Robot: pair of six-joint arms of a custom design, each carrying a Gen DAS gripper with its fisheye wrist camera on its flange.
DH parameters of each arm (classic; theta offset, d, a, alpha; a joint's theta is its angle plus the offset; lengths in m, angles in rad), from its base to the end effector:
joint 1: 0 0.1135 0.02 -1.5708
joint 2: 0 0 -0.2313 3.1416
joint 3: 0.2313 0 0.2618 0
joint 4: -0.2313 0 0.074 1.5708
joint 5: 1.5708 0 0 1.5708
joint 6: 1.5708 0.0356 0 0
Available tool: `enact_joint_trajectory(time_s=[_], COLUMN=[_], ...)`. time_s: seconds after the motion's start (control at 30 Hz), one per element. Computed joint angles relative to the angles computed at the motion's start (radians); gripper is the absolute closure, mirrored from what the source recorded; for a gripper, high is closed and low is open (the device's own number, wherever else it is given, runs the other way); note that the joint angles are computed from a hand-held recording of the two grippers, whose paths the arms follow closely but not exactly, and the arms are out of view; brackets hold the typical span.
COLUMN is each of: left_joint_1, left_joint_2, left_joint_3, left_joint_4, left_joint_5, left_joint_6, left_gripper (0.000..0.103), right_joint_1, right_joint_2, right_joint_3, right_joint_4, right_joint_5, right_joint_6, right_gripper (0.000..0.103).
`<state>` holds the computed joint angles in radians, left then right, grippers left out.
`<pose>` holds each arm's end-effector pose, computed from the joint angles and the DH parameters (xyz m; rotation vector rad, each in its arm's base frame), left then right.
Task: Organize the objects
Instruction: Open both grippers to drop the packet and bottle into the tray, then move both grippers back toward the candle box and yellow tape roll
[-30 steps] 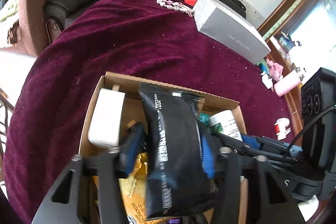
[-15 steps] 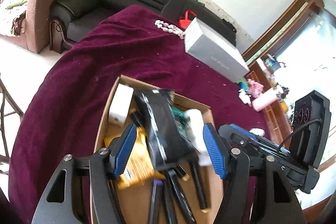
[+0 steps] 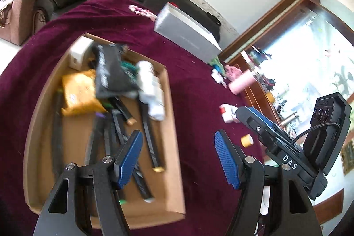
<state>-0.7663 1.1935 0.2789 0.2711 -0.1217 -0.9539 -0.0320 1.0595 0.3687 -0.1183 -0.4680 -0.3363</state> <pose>0.1653 -0.1531 0.0976 -0.2892 2.3154 -0.7911 0.2149 0.0092 0.1226 -0.5631 2.2304 0.3687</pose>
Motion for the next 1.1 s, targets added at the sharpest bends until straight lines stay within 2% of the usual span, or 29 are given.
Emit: enact_joint_trajectory(time_s=[0.13, 0.3, 0.4, 0.63, 0.93, 1.1], left_joint_1=[-0.115, -0.198, -0.231, -0.244, -0.234, -0.219], left_joint_2=[0.112, 0.288, 0.355, 0.54, 0.803, 0.989], left_joint_3=[0.067, 0.23, 0.304, 0.507, 0.811, 1.033], left_joint_4=[0.042, 0.008, -0.015, -0.085, -0.218, -0.36], left_joint_5=[-0.044, -0.058, -0.064, -0.037, -0.011, -0.023], left_joint_6=[-0.03, -0.014, -0.007, 0.014, 0.061, 0.066], left_gripper=[0.042, 0.042, 0.042, 0.042, 0.042, 0.042], right_joint_1=[-0.139, -0.356, -0.482, -0.626, -0.666, -0.703], right_joint_2=[-0.091, -0.068, 0.047, 0.264, 0.493, 0.645], right_joint_3=[-0.045, -0.059, -0.013, 0.103, 0.249, 0.415], right_joint_4=[-0.036, -0.016, 0.008, 0.045, 0.069, -0.025], right_joint_5=[-0.052, -0.132, -0.179, -0.231, -0.23, -0.265], right_joint_6=[-0.079, -0.191, -0.266, -0.328, -0.333, -0.341], right_gripper=[0.044, 0.04, 0.04, 0.039, 0.039, 0.039])
